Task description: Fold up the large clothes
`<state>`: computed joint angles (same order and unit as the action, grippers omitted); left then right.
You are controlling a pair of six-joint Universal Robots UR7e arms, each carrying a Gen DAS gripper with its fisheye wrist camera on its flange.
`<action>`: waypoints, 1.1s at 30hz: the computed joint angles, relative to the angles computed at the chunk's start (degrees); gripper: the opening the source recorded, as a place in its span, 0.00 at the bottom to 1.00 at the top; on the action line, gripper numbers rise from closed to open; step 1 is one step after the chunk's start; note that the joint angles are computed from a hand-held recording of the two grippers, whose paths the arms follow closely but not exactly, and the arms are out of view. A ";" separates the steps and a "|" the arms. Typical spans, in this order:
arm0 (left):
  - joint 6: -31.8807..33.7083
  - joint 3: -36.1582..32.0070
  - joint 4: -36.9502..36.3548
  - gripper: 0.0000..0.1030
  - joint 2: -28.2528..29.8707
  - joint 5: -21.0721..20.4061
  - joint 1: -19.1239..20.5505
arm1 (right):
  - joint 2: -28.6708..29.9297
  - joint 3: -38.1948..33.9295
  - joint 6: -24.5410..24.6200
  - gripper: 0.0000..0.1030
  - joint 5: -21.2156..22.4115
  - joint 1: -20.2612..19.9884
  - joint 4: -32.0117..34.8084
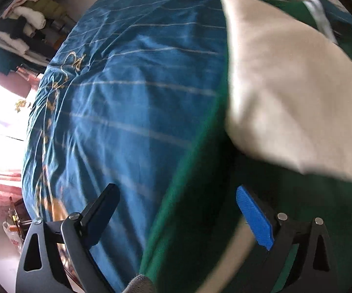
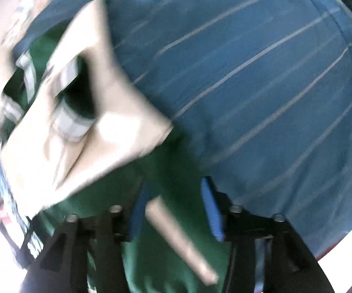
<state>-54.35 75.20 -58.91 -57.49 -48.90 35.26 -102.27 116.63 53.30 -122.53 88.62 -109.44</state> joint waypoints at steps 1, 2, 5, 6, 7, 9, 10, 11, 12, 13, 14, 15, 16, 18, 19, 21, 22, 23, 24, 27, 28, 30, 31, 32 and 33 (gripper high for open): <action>0.00 0.93 1.28 0.95 -1.12 -1.31 -1.42 | 1.57 -0.58 1.61 0.53 0.93 2.94 1.46; 0.19 2.22 2.01 0.95 -2.31 -2.87 -2.78 | 3.40 -0.71 2.47 0.53 2.84 5.37 1.78; 0.58 7.71 2.43 0.95 -5.58 -6.37 -6.25 | 7.89 3.00 4.19 0.54 10.87 9.44 -3.50; 0.94 9.39 2.46 0.95 -6.22 -7.26 -7.00 | 10.82 4.64 4.60 0.54 14.56 10.15 -7.01; 0.96 11.64 2.28 0.95 -6.74 -8.60 -7.85 | 11.57 7.16 5.45 0.54 16.86 10.56 -9.80; 1.43 15.47 1.28 0.95 -7.67 -10.60 -8.90 | 15.98 10.61 7.71 0.54 20.56 12.01 -15.81; 1.51 17.19 0.68 0.95 -8.02 -11.56 -9.18 | 18.89 10.92 8.26 0.54 21.29 12.31 -17.04; 1.20 18.38 0.30 0.96 -8.36 -11.73 -9.36 | 22.17 10.55 8.78 0.54 20.64 12.85 -16.88; 1.16 19.04 -0.07 0.96 -8.64 -11.15 -9.66 | 23.70 10.74 11.05 0.47 18.97 13.65 -17.72; 1.59 19.81 -0.71 0.96 -8.86 -10.33 -9.99 | 24.32 10.99 14.22 0.39 17.55 14.56 -18.82; 1.86 19.98 -0.90 0.96 -8.77 -10.07 -10.09 | 24.79 11.03 15.85 0.17 17.25 14.87 -19.62; 1.76 19.93 -1.07 0.96 -8.66 -10.08 -9.90 | 25.18 11.42 16.38 0.13 17.90 14.90 -21.76; 1.31 19.78 -1.20 0.96 -8.61 -10.36 -9.59 | 25.50 11.17 18.22 0.12 17.75 15.07 -22.35; 0.62 19.40 -1.31 0.96 -8.84 -11.11 -9.01 | 25.90 11.68 20.40 0.11 18.57 16.07 -25.80; 0.67 19.24 -1.49 0.96 -8.86 -11.33 -8.77 | 25.95 12.24 20.45 0.11 19.80 16.40 -28.90; 1.20 19.35 -1.78 0.96 -9.12 -11.36 -8.70 | 24.34 13.05 18.28 0.11 22.74 17.56 -31.76; 1.56 19.41 -2.03 0.96 -9.19 -11.31 -8.67 | 25.27 11.81 16.24 0.11 22.65 18.27 -30.67; 1.84 19.41 -2.27 0.96 -9.15 -11.24 -8.57 | 25.41 11.20 14.44 0.14 22.03 18.51 -28.34; 2.10 19.53 -2.53 0.96 -9.14 -11.25 -8.56 | 25.49 12.01 13.22 0.24 22.46 18.07 -28.40; 2.73 19.97 -3.30 0.96 -9.13 -11.71 -8.60 | 25.10 17.03 16.12 0.49 27.98 15.30 -40.14; 2.74 20.22 -3.62 0.97 -9.26 -11.90 -8.53 | 23.42 18.18 15.51 0.49 28.23 14.37 -42.62; 2.74 20.76 -4.16 1.00 -9.51 -11.71 -8.31 | 22.75 19.53 14.60 0.49 31.08 14.83 -48.82; 2.83 21.26 -4.99 1.00 -9.83 -11.73 -8.11 | 24.44 19.99 13.69 0.49 33.37 14.94 -52.58; 2.72 21.93 -6.23 1.00 -10.24 -11.70 -7.86 | 25.60 19.91 12.56 0.49 35.46 14.80 -53.95; 2.57 22.36 -7.00 1.00 -10.57 -11.71 -7.79 | 27.66 18.99 11.44 0.49 36.63 14.88 -52.91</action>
<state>-51.78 97.57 -65.91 -68.06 -60.61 27.47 -74.61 135.62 64.74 -85.90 103.50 -162.35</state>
